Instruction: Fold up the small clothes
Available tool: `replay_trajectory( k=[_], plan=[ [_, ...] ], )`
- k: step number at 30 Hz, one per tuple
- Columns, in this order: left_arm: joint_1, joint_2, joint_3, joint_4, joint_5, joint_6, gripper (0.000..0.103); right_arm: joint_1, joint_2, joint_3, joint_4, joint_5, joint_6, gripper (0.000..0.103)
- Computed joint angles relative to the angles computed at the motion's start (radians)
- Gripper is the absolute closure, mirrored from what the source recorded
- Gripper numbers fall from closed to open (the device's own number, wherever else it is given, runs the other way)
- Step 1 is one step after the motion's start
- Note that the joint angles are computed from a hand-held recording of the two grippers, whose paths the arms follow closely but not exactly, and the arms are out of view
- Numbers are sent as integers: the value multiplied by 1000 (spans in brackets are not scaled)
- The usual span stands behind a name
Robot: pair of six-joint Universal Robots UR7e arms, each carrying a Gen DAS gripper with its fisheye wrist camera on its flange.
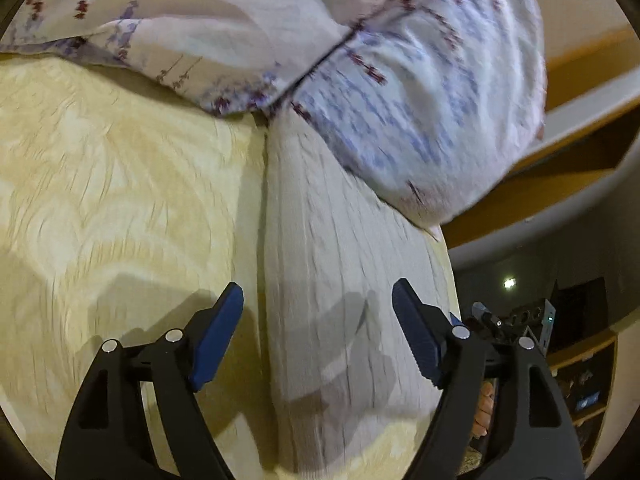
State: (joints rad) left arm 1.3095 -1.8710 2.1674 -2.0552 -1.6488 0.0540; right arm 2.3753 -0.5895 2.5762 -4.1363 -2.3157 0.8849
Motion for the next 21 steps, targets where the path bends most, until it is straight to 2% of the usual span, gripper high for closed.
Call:
replay_trajectory(
  k=[2,5,8,9,10,11,13,15,16,19,21],
  plan=[
    [1,60,-20,-33,6,-21,26,-75,-7,8,-32,63,-42,34],
    [-1,115,-36,-69,10,-36,28,-160,-42,-7,16,108,-89,37],
    [-10,161,-49,-97,1,-33,38,-215,-65,-27,42,138,-142,47],
    [-14,166,-49,-102,1,-32,43,-224,-70,-35,54,140,-154,54],
    [-18,176,-51,-111,1,-30,48,-232,-73,-41,62,147,-166,68],
    [-23,187,-52,-124,5,-31,53,-237,-75,-48,72,149,-181,74],
    [-25,202,-56,-137,9,-30,75,-217,-67,-67,72,118,-227,91],
    [-28,203,-52,-156,10,-22,90,-180,-52,-75,22,77,-268,92],
    [-26,198,-50,-164,1,-7,94,-149,-38,-80,-36,48,-308,92],
    [-13,177,-39,-207,-33,34,96,-84,-4,-96,-157,-16,-399,92],
    [-10,169,-29,-223,-32,44,97,-64,-10,-106,-82,-97,-377,92]
  ],
)
